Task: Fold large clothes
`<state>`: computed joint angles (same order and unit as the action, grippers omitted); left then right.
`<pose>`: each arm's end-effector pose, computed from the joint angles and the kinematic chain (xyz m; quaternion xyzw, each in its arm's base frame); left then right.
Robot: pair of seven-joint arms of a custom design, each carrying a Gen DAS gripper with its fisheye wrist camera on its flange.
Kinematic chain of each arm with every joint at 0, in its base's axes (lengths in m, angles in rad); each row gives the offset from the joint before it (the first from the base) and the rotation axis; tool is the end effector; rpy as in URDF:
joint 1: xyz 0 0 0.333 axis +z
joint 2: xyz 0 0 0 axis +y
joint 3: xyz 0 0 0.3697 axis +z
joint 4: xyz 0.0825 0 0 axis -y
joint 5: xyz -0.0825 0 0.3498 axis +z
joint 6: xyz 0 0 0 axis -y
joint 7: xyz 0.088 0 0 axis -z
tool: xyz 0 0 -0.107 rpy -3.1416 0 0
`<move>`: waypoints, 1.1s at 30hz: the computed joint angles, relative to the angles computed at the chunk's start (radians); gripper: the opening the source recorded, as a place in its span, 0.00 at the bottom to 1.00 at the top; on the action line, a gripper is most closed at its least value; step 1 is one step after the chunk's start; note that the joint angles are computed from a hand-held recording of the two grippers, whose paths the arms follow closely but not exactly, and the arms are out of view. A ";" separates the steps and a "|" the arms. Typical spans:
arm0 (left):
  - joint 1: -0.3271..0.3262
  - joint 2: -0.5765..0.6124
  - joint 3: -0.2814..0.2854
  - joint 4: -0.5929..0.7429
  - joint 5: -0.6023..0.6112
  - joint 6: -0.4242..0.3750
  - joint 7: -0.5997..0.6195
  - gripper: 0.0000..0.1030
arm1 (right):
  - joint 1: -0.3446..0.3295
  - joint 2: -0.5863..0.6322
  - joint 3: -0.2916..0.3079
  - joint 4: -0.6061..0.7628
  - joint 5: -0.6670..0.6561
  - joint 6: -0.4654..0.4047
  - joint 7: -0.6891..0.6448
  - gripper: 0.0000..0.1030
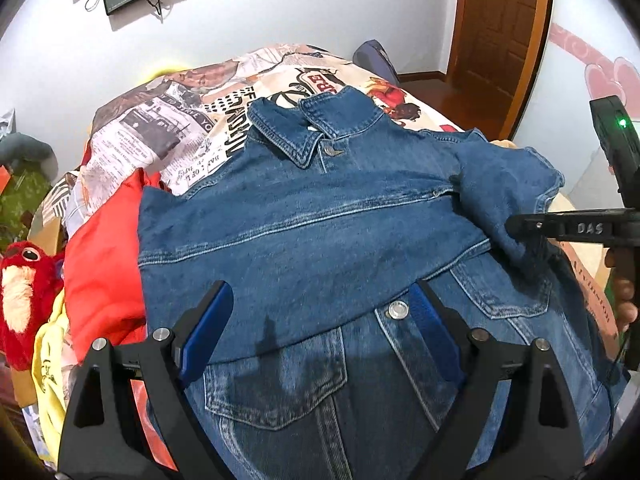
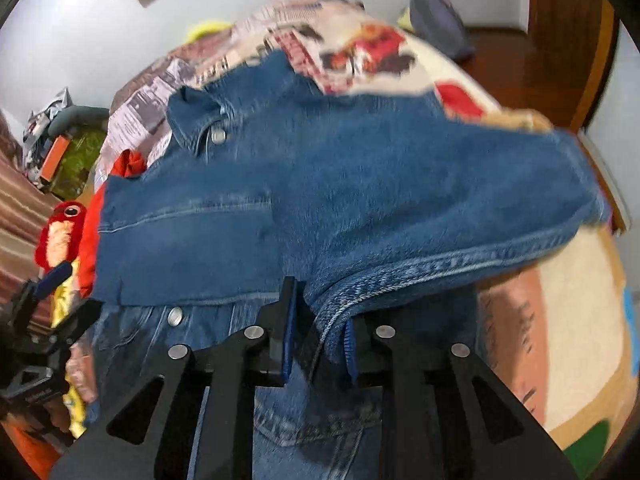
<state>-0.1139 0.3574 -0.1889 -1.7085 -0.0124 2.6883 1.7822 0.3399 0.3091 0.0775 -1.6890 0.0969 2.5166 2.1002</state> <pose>0.6612 -0.1845 0.5248 -0.4964 0.8106 -0.2509 0.1833 0.6184 0.2652 0.5413 -0.6165 0.7429 -0.0326 0.2587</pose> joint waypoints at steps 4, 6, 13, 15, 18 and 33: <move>0.013 -0.006 -0.011 -0.012 -0.024 0.011 0.017 0.87 | -0.018 -0.047 0.011 -0.046 0.047 0.029 -0.024 0.27; 0.015 -0.006 -0.012 -0.010 -0.033 0.013 0.020 0.87 | -0.019 -0.074 0.008 -0.067 0.048 0.044 -0.027 0.31; 0.015 -0.003 -0.021 0.014 -0.060 0.028 0.036 0.87 | -0.011 -0.168 -0.039 -0.174 -0.075 0.170 0.114 0.47; 0.014 0.003 -0.025 0.027 -0.066 0.029 0.039 0.87 | -0.022 -0.189 -0.050 -0.200 -0.105 0.199 0.172 0.50; 0.013 0.017 -0.032 0.047 -0.080 0.020 0.041 0.87 | -0.041 -0.213 -0.071 -0.236 -0.179 0.217 0.279 0.54; -0.017 0.109 -0.014 0.145 -0.053 -0.069 -0.012 0.87 | -0.177 -0.073 -0.028 -0.224 0.112 0.185 0.166 0.54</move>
<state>-0.1311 0.4667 -0.2028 -1.5638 -0.0652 2.6194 1.7700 0.1633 0.2361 0.0492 -1.9128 0.2086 2.7017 2.2663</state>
